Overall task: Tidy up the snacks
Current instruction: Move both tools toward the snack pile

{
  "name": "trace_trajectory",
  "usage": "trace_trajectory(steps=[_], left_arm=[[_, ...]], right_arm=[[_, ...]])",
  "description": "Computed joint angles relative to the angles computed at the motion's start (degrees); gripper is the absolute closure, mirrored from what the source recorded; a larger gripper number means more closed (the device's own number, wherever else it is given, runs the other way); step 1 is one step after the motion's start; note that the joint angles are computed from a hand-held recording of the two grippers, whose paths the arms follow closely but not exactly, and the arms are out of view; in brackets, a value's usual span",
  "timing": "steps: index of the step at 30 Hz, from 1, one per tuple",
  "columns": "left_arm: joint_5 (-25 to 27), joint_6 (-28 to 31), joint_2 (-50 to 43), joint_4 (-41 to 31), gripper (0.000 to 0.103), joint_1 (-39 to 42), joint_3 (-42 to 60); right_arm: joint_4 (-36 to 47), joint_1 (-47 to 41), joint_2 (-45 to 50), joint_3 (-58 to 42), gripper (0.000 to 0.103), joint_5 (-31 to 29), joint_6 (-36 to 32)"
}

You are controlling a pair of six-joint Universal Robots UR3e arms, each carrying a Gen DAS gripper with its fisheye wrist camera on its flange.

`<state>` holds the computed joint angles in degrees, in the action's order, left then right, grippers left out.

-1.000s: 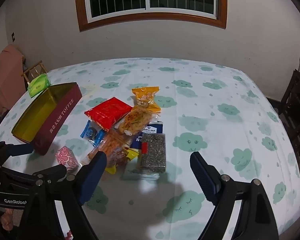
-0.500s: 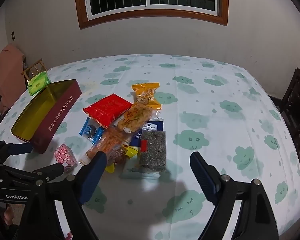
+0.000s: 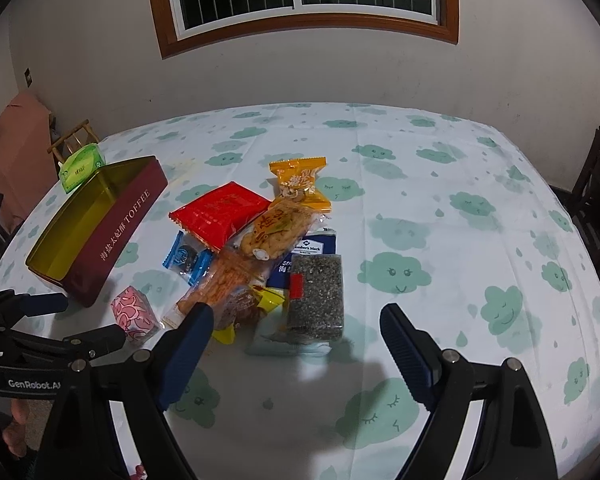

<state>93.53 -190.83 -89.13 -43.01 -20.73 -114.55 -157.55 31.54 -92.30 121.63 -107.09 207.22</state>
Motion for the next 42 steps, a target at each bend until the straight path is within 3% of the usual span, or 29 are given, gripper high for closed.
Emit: trace_trajectory(steps=[42], left_arm=[[-1.1,-0.9,0.9,-1.2,0.012,2.1,-0.3]], right_arm=[[1.6,0.1,0.4,-1.0,0.016,-0.3,0.6]])
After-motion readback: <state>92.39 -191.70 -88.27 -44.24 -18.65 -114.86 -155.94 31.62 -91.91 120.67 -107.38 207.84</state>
